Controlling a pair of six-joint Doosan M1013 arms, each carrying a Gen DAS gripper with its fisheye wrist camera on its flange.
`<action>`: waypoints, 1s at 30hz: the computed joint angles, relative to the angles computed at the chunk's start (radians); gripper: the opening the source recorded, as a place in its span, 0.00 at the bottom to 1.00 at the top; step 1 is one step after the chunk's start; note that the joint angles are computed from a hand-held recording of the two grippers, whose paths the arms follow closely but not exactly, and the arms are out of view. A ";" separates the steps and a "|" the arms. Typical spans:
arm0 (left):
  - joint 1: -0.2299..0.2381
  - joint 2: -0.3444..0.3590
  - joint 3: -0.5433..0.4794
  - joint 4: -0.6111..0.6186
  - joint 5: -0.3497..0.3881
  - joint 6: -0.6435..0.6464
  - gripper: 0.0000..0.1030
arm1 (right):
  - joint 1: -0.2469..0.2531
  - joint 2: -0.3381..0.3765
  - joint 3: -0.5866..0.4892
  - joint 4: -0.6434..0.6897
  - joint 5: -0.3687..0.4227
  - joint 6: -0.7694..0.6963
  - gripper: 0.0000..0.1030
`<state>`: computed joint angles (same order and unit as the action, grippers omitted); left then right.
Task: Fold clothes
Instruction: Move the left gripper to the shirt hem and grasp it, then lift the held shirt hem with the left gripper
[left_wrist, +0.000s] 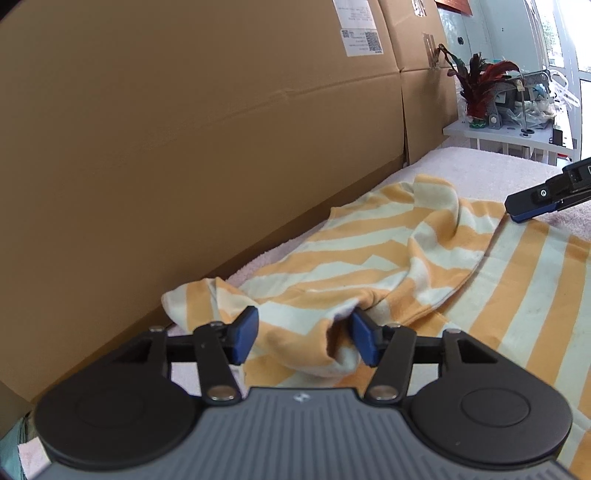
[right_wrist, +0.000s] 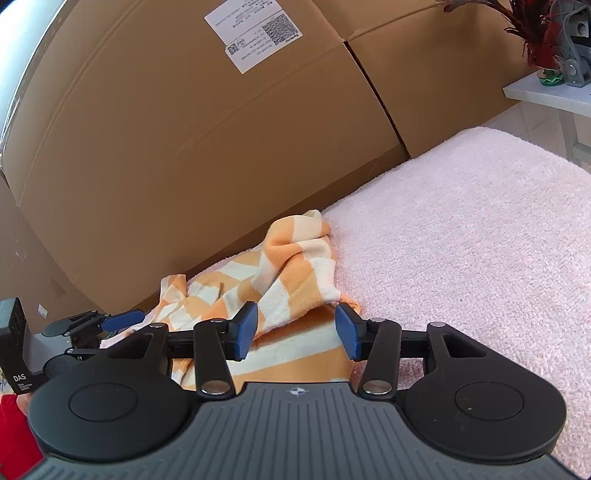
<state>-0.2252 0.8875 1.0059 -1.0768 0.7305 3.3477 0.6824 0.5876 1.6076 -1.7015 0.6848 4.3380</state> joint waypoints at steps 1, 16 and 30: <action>0.002 0.003 -0.007 0.006 0.002 -0.013 0.58 | 0.000 -0.001 0.001 -0.003 -0.001 0.004 0.48; -0.029 0.001 0.048 -0.080 -0.111 0.096 0.58 | -0.001 -0.004 0.011 -0.040 0.000 0.048 0.51; -0.024 0.018 0.000 -0.177 -0.098 -0.083 0.01 | -0.008 -0.015 0.052 -0.177 0.017 0.243 0.55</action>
